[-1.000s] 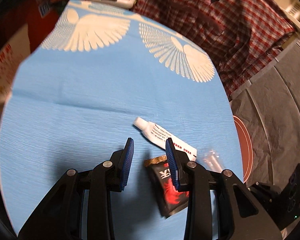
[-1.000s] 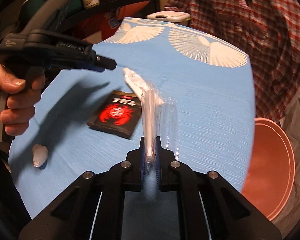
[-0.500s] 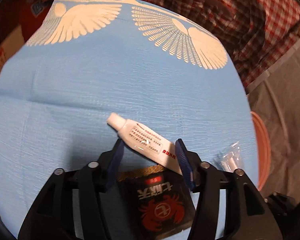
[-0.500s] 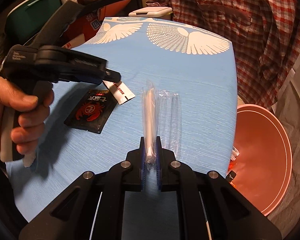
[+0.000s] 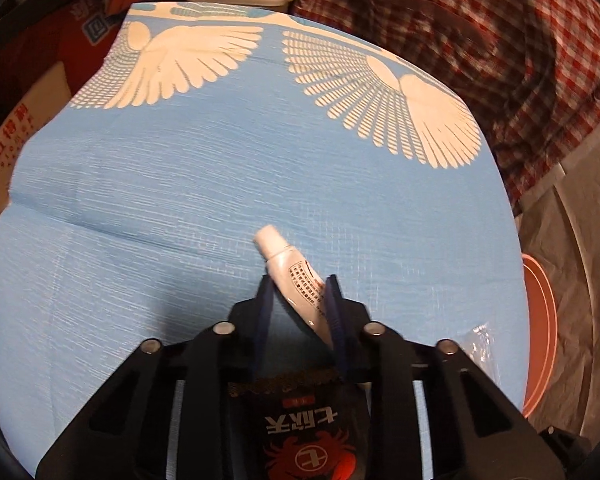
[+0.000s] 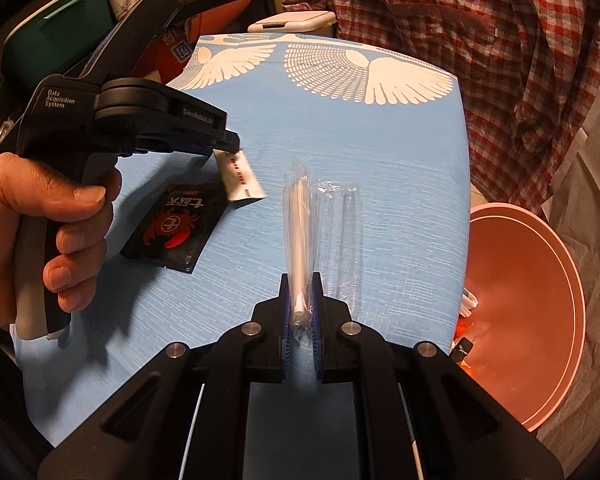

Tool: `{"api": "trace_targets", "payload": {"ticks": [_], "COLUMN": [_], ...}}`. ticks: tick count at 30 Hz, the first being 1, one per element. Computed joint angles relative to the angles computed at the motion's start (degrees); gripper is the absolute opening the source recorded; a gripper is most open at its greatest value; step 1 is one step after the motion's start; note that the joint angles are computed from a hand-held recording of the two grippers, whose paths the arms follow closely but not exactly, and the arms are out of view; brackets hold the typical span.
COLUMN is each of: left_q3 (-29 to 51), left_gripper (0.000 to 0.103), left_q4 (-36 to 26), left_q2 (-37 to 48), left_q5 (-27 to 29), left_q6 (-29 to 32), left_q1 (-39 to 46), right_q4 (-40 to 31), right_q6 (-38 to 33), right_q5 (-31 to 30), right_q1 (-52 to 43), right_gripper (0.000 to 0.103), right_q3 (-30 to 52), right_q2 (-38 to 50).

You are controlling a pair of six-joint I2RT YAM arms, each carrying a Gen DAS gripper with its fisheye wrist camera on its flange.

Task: Collect trash
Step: 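Grasp the white ointment tube with the left gripper and lift it, then carry the white tube and straw packet with both grippers over the pink bin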

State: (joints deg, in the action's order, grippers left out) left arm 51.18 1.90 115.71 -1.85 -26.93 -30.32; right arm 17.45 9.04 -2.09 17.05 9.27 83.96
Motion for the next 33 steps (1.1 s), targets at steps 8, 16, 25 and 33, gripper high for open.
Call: {"api": "trace_targets", "payload": {"ticks": [8,16,25,33], "left_q3": [1.47,-0.84,-4.43,-6.63], "left_gripper": [0.004,0.004,0.004,0.004], "left_q4": [-2.90,-2.16,-2.63,-4.20], "left_q2": [-1.94,-5.62,-11.97,-18.33], "left_q5": [-4.10,-4.79,-6.22,-9.82], "left_q6": [-0.88,2.09,2.35,1.48], "left_q1": [-2.54,-1.40,-0.36,-3.59], "right_q4": [0.52,-0.93,-7.50,-19.76], "right_q6": [1.15,3.10,4.98,5.63], "right_q5": [0.88,3.36,5.68,7.19], "right_q1": [-1.43,-2.37,-2.94,-4.71], "right_gripper": [0.009,0.009,0.009,0.009], "right_q3": [0.56,-0.01,-1.96,-2.66], "right_q2": [1.05,-2.92,-15.73,-33.35]}}
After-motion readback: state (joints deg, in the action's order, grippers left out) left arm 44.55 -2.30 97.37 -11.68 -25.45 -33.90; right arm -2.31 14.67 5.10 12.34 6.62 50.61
